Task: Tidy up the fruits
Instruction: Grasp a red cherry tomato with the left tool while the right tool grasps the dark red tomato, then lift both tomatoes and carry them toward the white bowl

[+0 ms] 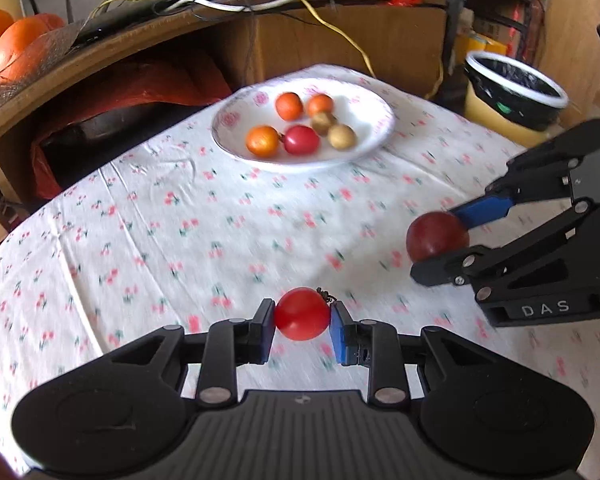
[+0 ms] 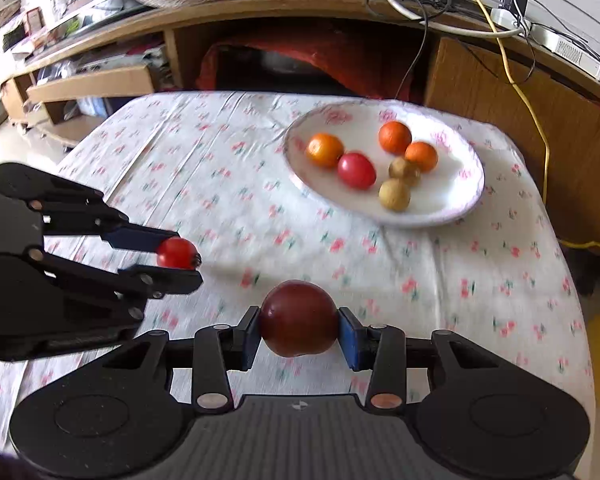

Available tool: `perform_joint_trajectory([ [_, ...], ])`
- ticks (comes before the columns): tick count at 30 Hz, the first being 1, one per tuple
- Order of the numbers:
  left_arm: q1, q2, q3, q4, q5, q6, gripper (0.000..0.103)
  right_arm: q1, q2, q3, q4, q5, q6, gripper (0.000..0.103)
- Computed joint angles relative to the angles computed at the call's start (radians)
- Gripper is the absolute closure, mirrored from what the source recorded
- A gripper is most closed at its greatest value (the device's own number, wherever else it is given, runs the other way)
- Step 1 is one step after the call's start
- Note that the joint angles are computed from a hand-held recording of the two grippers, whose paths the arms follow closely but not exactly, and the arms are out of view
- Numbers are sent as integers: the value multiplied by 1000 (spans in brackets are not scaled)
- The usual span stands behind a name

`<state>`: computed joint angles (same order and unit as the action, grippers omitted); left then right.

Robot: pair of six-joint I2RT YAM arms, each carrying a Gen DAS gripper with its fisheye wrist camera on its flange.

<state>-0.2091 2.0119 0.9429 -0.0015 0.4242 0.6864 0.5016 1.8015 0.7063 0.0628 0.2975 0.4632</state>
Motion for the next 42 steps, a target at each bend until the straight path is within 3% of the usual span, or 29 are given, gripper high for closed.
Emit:
perform_joint_trajectory([
  [7,22,-51,-111,35,4,59,65,88,-32,-56,-26,44,43,67],
  [19,51,-24,-81,17,41,102,55,30,-23,-90,49,-20,17,65],
  [36,45,-35,-96,26,34,76,59,-5,-28,-91,76,-59,-9,65],
  [42,44,-43,-98,11,34,68,65,-5,-19,-85,77,-66,-8,66],
])
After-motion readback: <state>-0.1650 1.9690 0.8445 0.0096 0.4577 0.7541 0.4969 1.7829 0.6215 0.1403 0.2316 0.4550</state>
